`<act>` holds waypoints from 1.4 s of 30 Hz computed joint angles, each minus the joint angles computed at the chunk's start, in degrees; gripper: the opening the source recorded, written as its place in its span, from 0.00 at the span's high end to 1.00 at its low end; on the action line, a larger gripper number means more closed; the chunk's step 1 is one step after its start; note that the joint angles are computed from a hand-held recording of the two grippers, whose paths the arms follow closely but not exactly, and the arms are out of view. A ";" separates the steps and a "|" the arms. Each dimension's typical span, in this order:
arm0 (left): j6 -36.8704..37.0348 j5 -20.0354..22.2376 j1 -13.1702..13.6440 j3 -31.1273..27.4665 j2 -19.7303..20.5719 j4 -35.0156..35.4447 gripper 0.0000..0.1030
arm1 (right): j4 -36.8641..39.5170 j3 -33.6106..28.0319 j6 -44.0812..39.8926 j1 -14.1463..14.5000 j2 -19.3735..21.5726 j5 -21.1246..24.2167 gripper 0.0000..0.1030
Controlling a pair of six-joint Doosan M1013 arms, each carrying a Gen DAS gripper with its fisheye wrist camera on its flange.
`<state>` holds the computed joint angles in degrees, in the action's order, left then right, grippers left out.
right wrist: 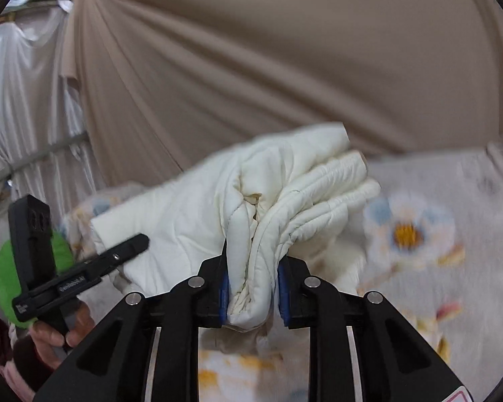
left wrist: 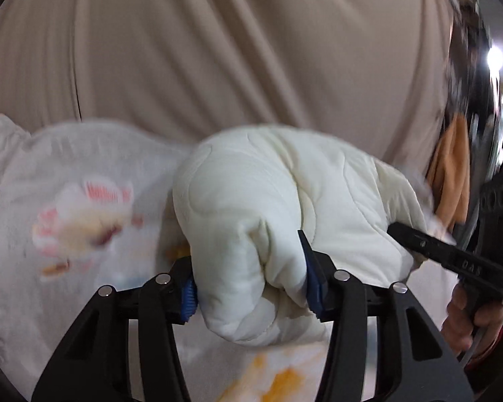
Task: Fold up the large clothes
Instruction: 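Carry the lifted bundle and lower it onto the bedspread with both grippers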
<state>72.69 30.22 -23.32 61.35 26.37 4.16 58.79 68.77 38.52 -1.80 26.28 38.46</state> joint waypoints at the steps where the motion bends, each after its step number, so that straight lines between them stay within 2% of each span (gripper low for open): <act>1: 1.00 4.18 -0.03 -0.16 0.82 -1.05 0.49 | -3.57 0.00 4.53 -0.52 1.52 3.53 0.76; 2: -0.24 5.46 -0.18 1.26 0.82 -0.30 0.42 | -4.14 0.14 7.04 -1.16 2.65 6.55 0.74; 3: -0.93 4.76 -0.32 3.33 0.20 0.43 0.41 | -1.71 0.77 7.13 -2.02 3.21 9.55 0.70; 5: 2.17 5.24 0.25 4.65 -0.82 -3.93 0.40 | -0.62 0.68 9.56 -3.17 3.69 14.37 0.65; 8: 3.32 6.57 1.08 5.28 -2.26 -8.15 0.39 | -4.23 1.93 9.54 -3.06 1.50 12.53 0.57; 10: 3.72 6.62 1.48 6.29 -3.74 -9.09 0.39 | -3.58 3.24 8.29 -3.45 -0.16 11.91 0.55; 12: 4.24 5.96 1.89 6.68 -4.68 -10.34 0.31 | -0.89 3.96 6.82 -4.05 -1.53 10.32 0.54; 13: 3.92 5.39 2.22 6.52 -4.99 -11.05 0.18 | 0.13 3.36 7.06 -4.30 -1.62 9.79 0.47; 14: 3.17 3.45 2.68 6.50 -5.24 -12.26 0.14 | 1.33 2.31 7.72 -4.52 -1.31 9.50 0.43; 15: 2.70 1.51 3.12 6.21 -5.12 -13.73 0.13 | 2.03 0.78 8.99 -4.70 -0.62 9.51 0.38; 16: 2.88 0.61 3.70 5.44 -4.68 -15.88 0.10 | 0.87 -1.98 12.72 -4.66 0.76 9.63 0.34; 17: 3.66 1.19 4.42 3.54 -3.42 -19.47 0.10 | -0.82 -4.37 16.48 -4.55 2.01 10.40 0.33; 19: 5.40 5.44 5.84 -1.65 0.19 -27.01 0.10 | -4.15 -11.04 25.92 -4.45 6.13 15.69 0.33; 21: 2.34 8.66 6.28 -5.66 3.31 -27.61 0.10 | -5.97 -17.16 32.86 -4.12 10.32 21.77 0.33; 23: 1.05 12.05 6.51 -8.50 5.91 -29.27 0.15 | -8.01 -20.30 37.03 -3.49 12.74 23.80 0.37; 24: 0.40 11.82 6.41 -8.59 6.34 -29.59 0.16 | -7.23 -21.06 36.16 -3.28 13.41 24.42 0.52; 25: -1.43 10.06 5.91 -7.91 6.09 -27.21 0.19 | -7.01 -21.23 34.10 -2.86 13.40 23.72 0.75; 26: -1.60 8.85 5.42 -7.47 5.75 -25.47 0.25 | -6.61 -21.18 31.10 -2.39 13.00 22.96 0.82; 28: -2.67 6.10 4.41 -6.69 4.91 -21.51 0.31 | -8.94 -17.75 21.39 -0.50 9.55 15.22 0.84; 30: -4.52 2.24 3.43 -5.36 4.08 -16.81 0.34 | -6.87 -14.13 10.14 0.78 6.63 9.33 0.85; 32: -7.45 -0.05 2.45 -4.66 3.96 -10.43 0.34 | -7.84 -12.79 7.52 1.35 5.75 6.06 0.85; 34: -9.82 2.21 1.60 -5.31 4.71 -4.28 0.33 | -14.41 -14.64 16.00 0.89 8.05 7.39 0.84; 35: -10.07 2.32 1.29 -4.66 4.64 -2.17 0.33 | -14.69 -14.96 19.34 0.15 9.12 8.98 0.83; 37: -7.26 2.32 0.94 -3.51 3.88 -1.66 0.33 | -6.26 -14.84 22.07 -2.43 10.91 15.37 0.81; 39: -4.96 4.28 0.71 -2.96 3.07 -0.89 0.33 | -1.02 -12.44 21.75 -3.86 10.40 18.02 0.81; 41: -3.91 6.79 0.58 -2.94 2.31 -0.44 0.33 | -3.71 -9.40 21.36 -3.75 7.86 15.15 0.81; 42: -3.83 7.82 0.54 -2.92 1.89 0.07 0.33 | -6.01 -7.48 21.14 -3.37 6.00 12.05 0.81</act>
